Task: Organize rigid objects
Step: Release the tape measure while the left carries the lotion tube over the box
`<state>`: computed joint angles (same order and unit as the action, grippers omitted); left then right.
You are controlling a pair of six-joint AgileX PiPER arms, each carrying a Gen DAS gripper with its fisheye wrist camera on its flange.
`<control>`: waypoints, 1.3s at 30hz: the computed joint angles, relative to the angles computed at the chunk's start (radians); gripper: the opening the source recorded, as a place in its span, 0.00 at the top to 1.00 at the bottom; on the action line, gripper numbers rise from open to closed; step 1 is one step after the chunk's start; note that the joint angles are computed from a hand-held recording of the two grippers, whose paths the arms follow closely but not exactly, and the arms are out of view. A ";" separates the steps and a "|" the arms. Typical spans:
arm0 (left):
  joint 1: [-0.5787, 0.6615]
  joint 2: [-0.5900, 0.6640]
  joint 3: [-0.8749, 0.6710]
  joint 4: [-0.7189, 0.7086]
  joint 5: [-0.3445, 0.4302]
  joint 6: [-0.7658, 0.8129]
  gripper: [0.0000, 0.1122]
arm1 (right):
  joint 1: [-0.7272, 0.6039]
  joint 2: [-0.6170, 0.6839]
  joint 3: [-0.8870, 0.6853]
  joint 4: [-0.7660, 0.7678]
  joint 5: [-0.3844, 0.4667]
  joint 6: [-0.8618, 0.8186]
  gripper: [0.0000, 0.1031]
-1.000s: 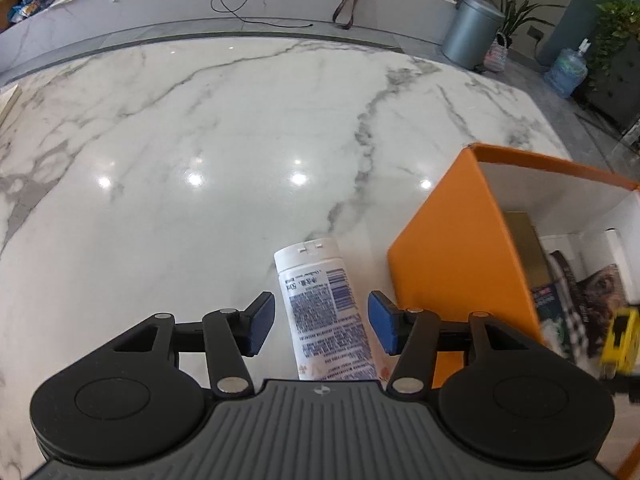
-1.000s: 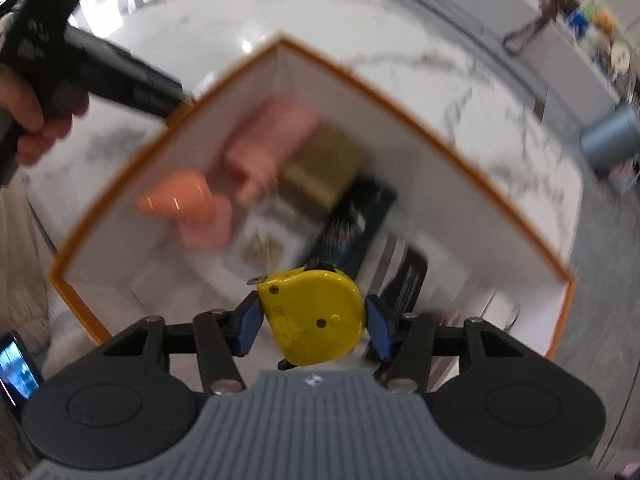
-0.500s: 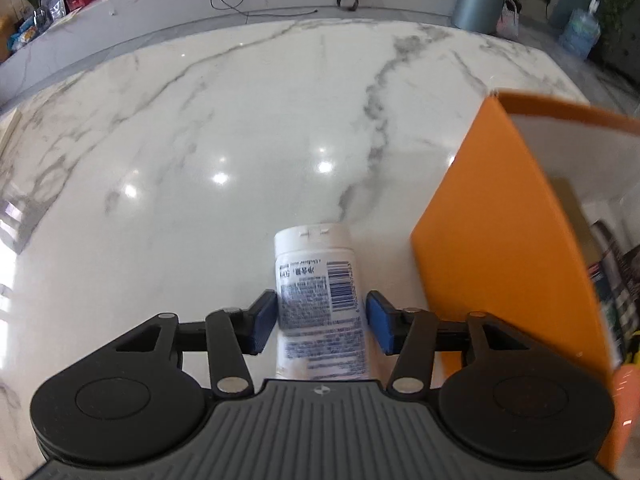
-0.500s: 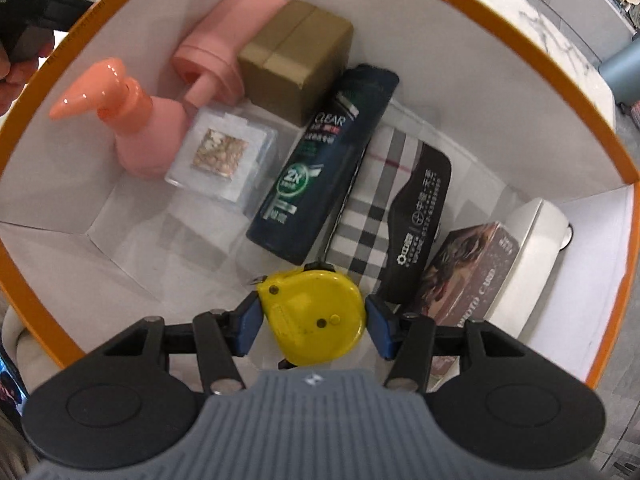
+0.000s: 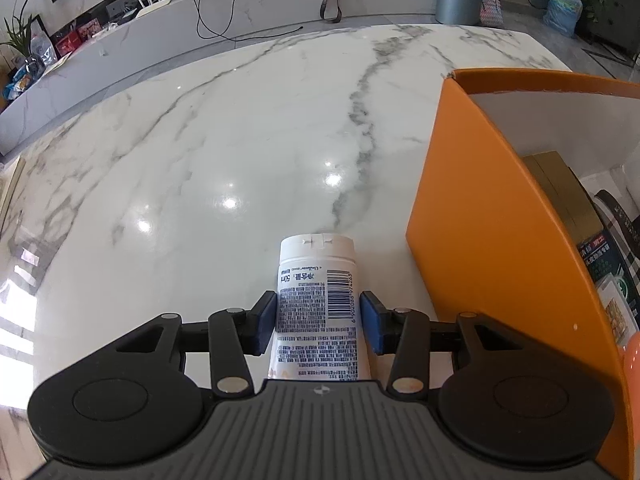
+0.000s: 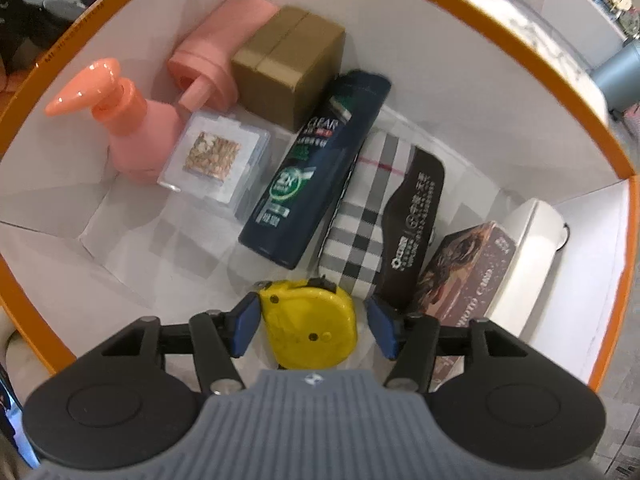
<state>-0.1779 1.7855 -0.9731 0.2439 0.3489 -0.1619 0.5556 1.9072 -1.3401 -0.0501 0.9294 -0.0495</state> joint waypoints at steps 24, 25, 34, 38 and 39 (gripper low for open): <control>0.045 -0.510 0.084 -0.520 0.145 0.693 0.55 | 0.095 -0.282 0.317 -0.268 -0.335 0.425 0.37; 0.019 -0.525 0.079 -0.520 0.151 0.708 0.55 | 0.095 -0.290 0.324 -0.271 -0.340 0.434 0.37; -0.266 -0.452 -0.013 -0.499 0.207 0.847 0.55 | 0.063 -0.343 0.349 -0.271 -0.349 0.396 0.37; -0.342 -0.338 -0.063 -0.459 0.229 0.869 0.55 | 0.033 -0.372 0.361 -0.269 -0.339 0.339 0.37; -0.351 -0.305 -0.081 -0.453 0.241 0.877 0.55 | 0.023 -0.377 0.365 -0.267 -0.339 0.326 0.37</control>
